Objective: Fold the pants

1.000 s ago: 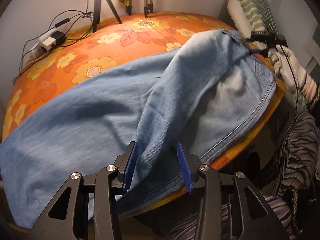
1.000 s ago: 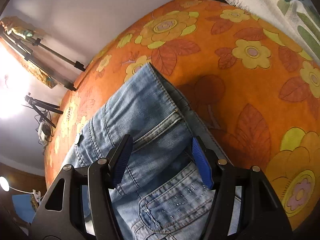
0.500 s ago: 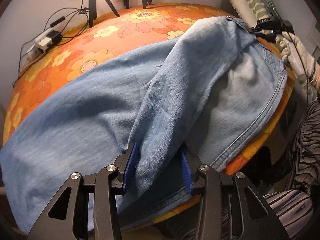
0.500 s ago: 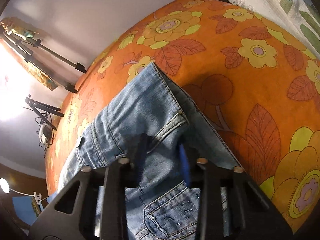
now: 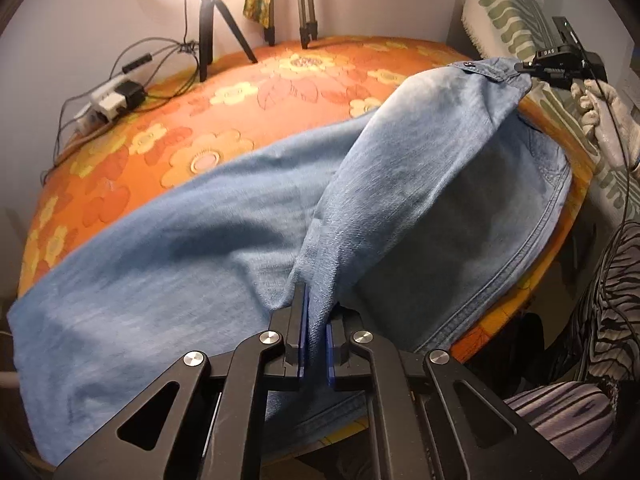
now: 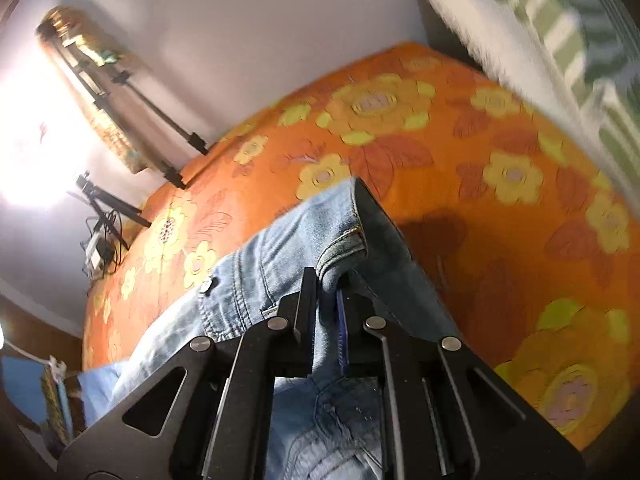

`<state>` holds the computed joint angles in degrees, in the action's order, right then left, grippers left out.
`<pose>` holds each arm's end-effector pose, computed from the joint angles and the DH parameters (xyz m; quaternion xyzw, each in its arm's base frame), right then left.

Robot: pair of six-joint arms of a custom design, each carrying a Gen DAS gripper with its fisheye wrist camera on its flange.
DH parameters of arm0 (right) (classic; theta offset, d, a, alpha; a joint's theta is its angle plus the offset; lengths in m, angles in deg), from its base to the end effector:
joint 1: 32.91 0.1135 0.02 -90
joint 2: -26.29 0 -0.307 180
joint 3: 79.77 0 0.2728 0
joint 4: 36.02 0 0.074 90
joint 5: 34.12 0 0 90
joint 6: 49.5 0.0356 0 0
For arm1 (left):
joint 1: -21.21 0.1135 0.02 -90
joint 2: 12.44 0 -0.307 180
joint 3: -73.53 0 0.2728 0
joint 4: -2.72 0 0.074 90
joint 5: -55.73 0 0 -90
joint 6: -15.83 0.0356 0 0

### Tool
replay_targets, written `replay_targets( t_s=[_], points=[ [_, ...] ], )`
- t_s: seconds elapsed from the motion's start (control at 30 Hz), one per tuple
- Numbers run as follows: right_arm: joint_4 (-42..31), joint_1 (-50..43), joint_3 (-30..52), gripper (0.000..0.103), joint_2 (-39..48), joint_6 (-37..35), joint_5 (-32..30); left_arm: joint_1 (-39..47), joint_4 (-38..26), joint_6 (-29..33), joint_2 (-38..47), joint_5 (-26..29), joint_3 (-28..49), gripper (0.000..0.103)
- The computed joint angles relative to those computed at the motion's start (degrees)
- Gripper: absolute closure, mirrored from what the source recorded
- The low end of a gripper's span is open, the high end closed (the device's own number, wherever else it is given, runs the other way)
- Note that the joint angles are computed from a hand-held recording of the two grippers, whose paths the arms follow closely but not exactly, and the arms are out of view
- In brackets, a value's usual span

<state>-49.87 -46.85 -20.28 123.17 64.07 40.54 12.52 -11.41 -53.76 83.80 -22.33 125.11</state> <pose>0.3336 -0.0731 0.1682 0.2587 0.8995 0.1531 0.3171 0.2992 -0.0532 0.1339 0.2677 0.9202 -0.0723 0.2764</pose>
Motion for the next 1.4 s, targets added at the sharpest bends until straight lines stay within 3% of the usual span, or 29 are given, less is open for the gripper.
replay_targets(
  t_s=[0.33, 0.53, 0.73, 1.0, 1.1, 1.17, 1.27, 1.4],
  points=[
    [-15.67, -1.13, -1.51, 0.095, -17.95, -6.83, 1.92, 1.25, -2.65, 2.94, -4.91, 3.48, -3.07, 0.098],
    [-17.63, -3.21, -8.76, 0.095, -23.56, -8.58, 1.57, 1.96, -4.14, 5.04, -6.80, 4.56, -4.84, 0.098],
    [-12.70, -3.73, -15.11, 0.095, -17.57, -10.85, 5.57, 1.04, -5.02, 6.74, -5.54, 3.84, -5.66, 0.097],
    [-12.90, -1.36, -13.10, 0.094, -10.87, -13.05, 10.03, 4.02, -10.15, 7.12, -6.76, 7.93, -4.50, 0.088],
    [-14.08, -0.62, -12.17, 0.090, -10.34, -13.26, 11.74, 6.30, -11.76, 8.23, -8.27, 8.49, -5.00, 0.088],
    [-14.60, -1.13, -12.09, 0.077, -10.93, -13.04, 12.42, 8.08, -12.61, 9.00, -9.24, 8.71, -5.12, 0.088],
    [-15.13, -2.11, -12.31, 0.068, -13.90, -13.46, 14.12, 9.98, -13.22, 9.79, -10.74, 7.32, -4.40, 0.088],
    [-14.88, -4.95, -11.98, 0.056, -19.09, -14.45, 10.44, 11.58, -15.56, 9.03, -11.24, 6.59, 0.79, 0.088]
  ],
)
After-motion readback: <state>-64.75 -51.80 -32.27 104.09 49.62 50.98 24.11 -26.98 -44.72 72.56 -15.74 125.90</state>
